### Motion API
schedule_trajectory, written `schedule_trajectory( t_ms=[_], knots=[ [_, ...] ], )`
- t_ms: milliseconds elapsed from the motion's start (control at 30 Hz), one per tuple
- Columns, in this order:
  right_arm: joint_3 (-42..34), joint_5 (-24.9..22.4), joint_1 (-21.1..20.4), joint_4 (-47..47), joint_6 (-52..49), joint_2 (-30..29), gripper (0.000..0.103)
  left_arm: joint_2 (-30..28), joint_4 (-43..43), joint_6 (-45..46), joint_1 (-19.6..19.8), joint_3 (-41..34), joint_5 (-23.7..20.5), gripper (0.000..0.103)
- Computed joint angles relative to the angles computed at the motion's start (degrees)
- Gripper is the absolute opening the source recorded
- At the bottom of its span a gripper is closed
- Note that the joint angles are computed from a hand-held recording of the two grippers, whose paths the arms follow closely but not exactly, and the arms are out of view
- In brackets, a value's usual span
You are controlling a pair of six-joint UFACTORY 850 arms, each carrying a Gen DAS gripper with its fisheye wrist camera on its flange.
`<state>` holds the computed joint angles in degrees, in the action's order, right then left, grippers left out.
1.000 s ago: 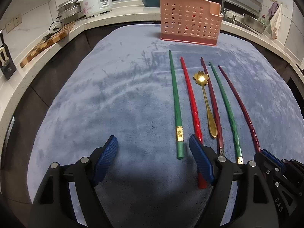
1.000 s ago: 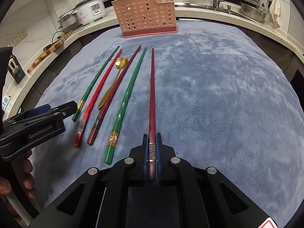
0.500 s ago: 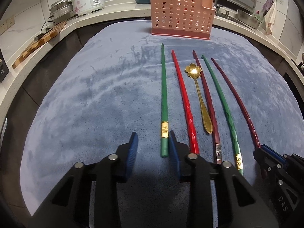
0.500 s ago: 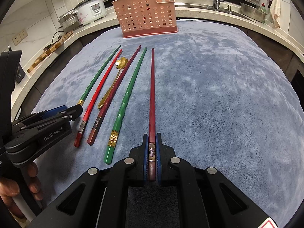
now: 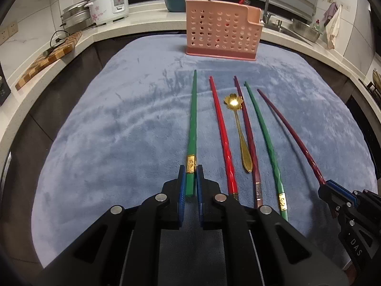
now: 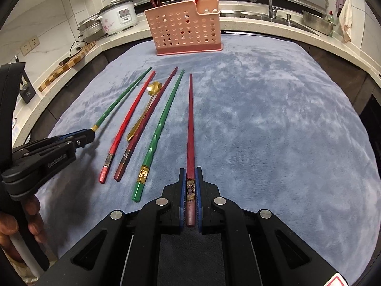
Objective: Organize utensils
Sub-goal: 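Lift and carry both chopsticks with both tools over the pink basket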
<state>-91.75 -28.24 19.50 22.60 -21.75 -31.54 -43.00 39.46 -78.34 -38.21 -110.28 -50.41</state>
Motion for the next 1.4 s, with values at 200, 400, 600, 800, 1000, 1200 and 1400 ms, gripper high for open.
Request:
schedule_trajectory(
  t_ms=[200,400,600,800,1000,1200,1400],
  knots=[
    [-0.8,0.2,-0.7,-0.3,0.4,1.2,0.007,2.5,2.3,-2.3,-0.3,1.9,-0.3,0.008],
    [-3.7,1.3,-0.8,0.4,0.5,1.3,0.007,3.7,4.1,-2.9,-0.2,0.9,-1.0,0.008],
    [-9.1,2.4,-1.1,1.3,1.6,0.3,0.007,4.9,7.1,-3.3,0.4,-0.7,-1.5,0.008],
    [-13.6,3.5,-1.6,3.5,1.8,-1.3,0.007,5.4,10.6,-3.6,1.5,-3.5,-2.2,0.007],
    [-17.9,3.6,-2.2,5.2,1.7,-3.2,0.007,4.4,12.4,-2.8,2.5,-7.8,-3.0,0.007],
    [-24.9,3.0,-2.4,5.3,2.3,-6.7,0.007,1.9,12.8,0.2,3.9,-14.7,-3.5,0.007],
    [-40.4,-1.3,-3.2,6.4,4.7,-14.8,0.007,-6.1,11.8,8.2,5.5,-32.2,-5.4,0.007]
  ],
)
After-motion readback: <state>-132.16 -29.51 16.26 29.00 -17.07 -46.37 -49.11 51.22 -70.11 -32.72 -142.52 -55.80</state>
